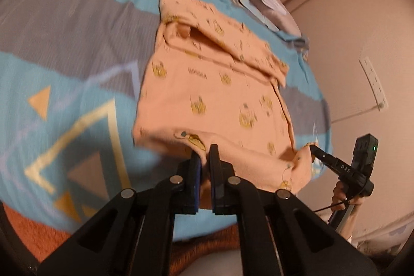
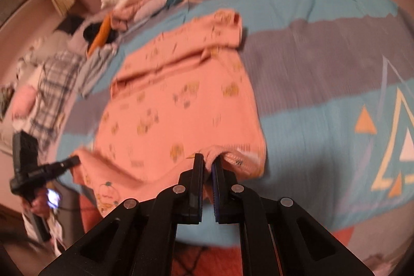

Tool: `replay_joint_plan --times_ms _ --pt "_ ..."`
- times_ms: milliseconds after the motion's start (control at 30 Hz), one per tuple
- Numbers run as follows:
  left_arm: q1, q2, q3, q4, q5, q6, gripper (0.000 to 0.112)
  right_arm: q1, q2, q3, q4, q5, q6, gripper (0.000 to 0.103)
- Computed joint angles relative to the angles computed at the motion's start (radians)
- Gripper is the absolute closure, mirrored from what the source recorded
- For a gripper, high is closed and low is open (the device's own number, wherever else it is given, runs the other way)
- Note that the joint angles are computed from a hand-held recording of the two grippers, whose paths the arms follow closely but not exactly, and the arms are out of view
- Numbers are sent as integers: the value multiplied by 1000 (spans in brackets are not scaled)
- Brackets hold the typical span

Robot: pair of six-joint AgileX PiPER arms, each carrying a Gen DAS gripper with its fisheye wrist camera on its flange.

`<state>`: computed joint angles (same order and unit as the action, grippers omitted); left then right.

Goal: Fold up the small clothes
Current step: 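Grasp the sleepsuit hem with both grippers and lift it, then fold the hem up over the body and open both grippers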

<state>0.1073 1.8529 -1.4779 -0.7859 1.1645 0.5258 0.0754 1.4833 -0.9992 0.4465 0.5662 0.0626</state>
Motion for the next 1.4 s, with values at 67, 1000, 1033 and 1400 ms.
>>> replay_joint_plan --times_ms 67,1000,1033,1400 --pt "-14 44 -50 3 -23 -27 107 -6 44 -26 -3 -34 23 96" --pt "-98 16 -31 39 -104 36 94 71 8 -27 -395 14 327 74" --pt "-113 18 -22 47 -107 40 98 88 23 -36 -391 15 328 75" --pt "-203 130 -84 131 -146 8 99 102 180 -136 -370 5 292 75"
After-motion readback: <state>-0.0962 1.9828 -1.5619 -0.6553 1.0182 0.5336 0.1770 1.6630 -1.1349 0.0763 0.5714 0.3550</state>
